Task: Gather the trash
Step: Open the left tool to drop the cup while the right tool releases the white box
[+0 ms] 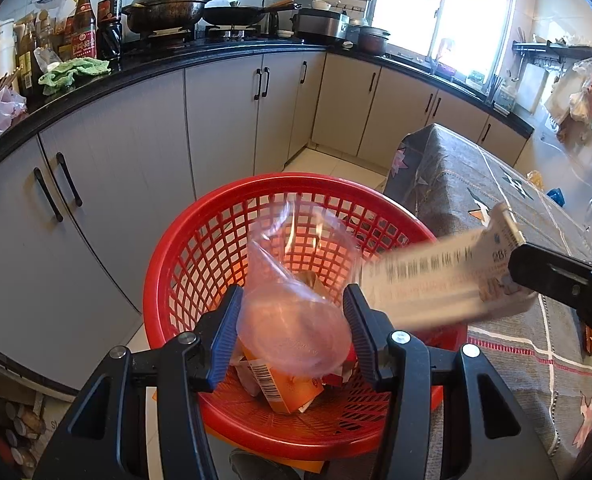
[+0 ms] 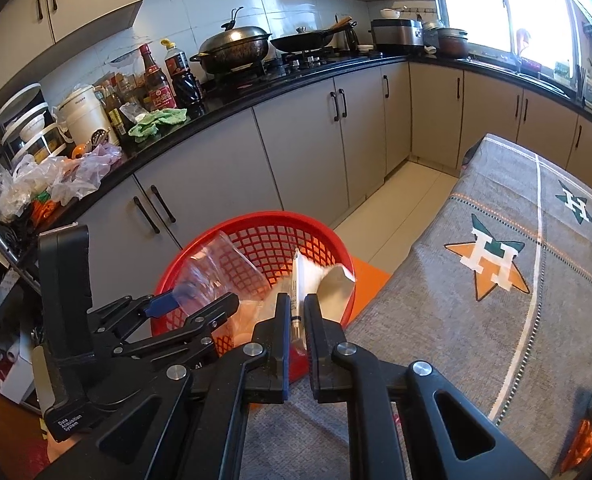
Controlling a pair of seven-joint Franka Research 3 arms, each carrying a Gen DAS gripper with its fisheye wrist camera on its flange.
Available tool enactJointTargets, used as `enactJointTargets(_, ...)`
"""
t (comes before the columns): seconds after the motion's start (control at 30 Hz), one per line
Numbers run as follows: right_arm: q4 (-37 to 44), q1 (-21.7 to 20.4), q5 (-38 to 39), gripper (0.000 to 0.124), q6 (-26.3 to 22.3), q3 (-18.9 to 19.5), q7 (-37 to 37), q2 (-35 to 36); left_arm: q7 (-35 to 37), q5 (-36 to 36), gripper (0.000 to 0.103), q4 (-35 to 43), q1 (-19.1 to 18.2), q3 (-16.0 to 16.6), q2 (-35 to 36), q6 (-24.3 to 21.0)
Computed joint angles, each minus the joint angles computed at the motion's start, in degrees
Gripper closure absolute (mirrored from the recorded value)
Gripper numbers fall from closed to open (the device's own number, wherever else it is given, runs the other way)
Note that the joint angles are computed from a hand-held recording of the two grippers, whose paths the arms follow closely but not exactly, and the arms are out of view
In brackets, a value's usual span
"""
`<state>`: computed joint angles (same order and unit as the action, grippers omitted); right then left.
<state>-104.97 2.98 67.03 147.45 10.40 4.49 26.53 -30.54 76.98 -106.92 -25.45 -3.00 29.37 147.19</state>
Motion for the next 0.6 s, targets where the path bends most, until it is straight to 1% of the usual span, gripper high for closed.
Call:
enactJointTargets(0.1, 0.00, -0.42, 0.12, 0.113, -1.15, -0.08, 0.69, -0.21, 0.06, -0.17, 0.052, -0.05, 0.03, -0.02, -0.06, -0.02)
enactJointTargets(0.2, -0.06, -0.97, 0.66, 0.112, -2.36, -0.30, 1.39, -0.56, -0.56, 0.03, 0.045, -0.39, -0.22, 0.03, -0.43, -0.48)
enactJointTargets(0.37, -0.62, -1.77, 2.51, 0.112, -3.68, -0.77, 1.21, -1.63, -0.63, 0.12, 0.041, -0.55, -0.41, -0.34, -1.00, -1.70)
enactJointTargets(0.4, -0.66, -1.86, 2.75, 0.111, -3.99, -0.93, 1.11, -1.80, -0.58, 0.07, 0.039, -0.55, -0.47, -0.42, -1.10, -2.06)
enactJointTargets(0.53, -1.89, -2.51, 5.61, 0.093, -4.63, -1.37, -0.75, -3.29, -0.44, -0.32, 0.037, -0.45, -0.78, -0.81, -1.50, -3.58)
enactJointTargets(0.6, -2.38, -2.73, 6.99, 0.092, -5.20, -1.74, -1.56, -4.01, -0.06, -0.61, 0.036, -0.39, -0.97, -1.04, -1.69, -4.46)
